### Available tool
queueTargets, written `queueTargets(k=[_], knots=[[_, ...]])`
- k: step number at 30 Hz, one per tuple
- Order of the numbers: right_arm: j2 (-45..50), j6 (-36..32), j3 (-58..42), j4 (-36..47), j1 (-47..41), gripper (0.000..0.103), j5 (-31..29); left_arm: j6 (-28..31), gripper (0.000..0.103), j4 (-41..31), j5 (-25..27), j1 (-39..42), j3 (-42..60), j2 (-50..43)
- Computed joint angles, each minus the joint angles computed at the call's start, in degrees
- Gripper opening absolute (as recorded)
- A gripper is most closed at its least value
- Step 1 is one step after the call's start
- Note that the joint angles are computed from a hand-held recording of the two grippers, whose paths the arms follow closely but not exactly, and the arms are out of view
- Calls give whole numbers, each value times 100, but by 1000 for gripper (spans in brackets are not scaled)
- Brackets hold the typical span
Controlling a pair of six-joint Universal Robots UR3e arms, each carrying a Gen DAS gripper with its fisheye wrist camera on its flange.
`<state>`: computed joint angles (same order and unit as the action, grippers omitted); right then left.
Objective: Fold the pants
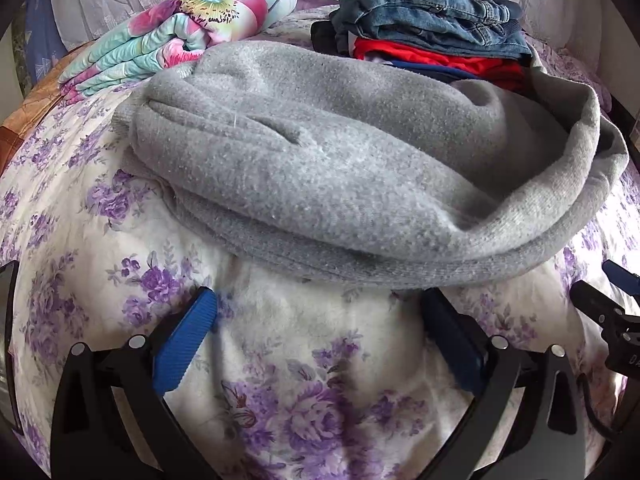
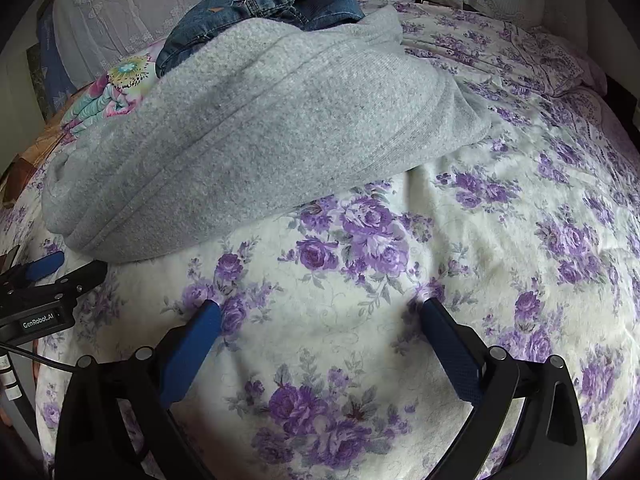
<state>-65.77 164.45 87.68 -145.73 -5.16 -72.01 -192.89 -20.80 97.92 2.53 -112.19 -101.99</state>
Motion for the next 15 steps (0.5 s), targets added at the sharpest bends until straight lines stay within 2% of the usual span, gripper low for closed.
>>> queueTargets(k=[15], knots=[[1,-1,-12,17,1,100,-5,-9,99,-68,12,-11,58,-4]])
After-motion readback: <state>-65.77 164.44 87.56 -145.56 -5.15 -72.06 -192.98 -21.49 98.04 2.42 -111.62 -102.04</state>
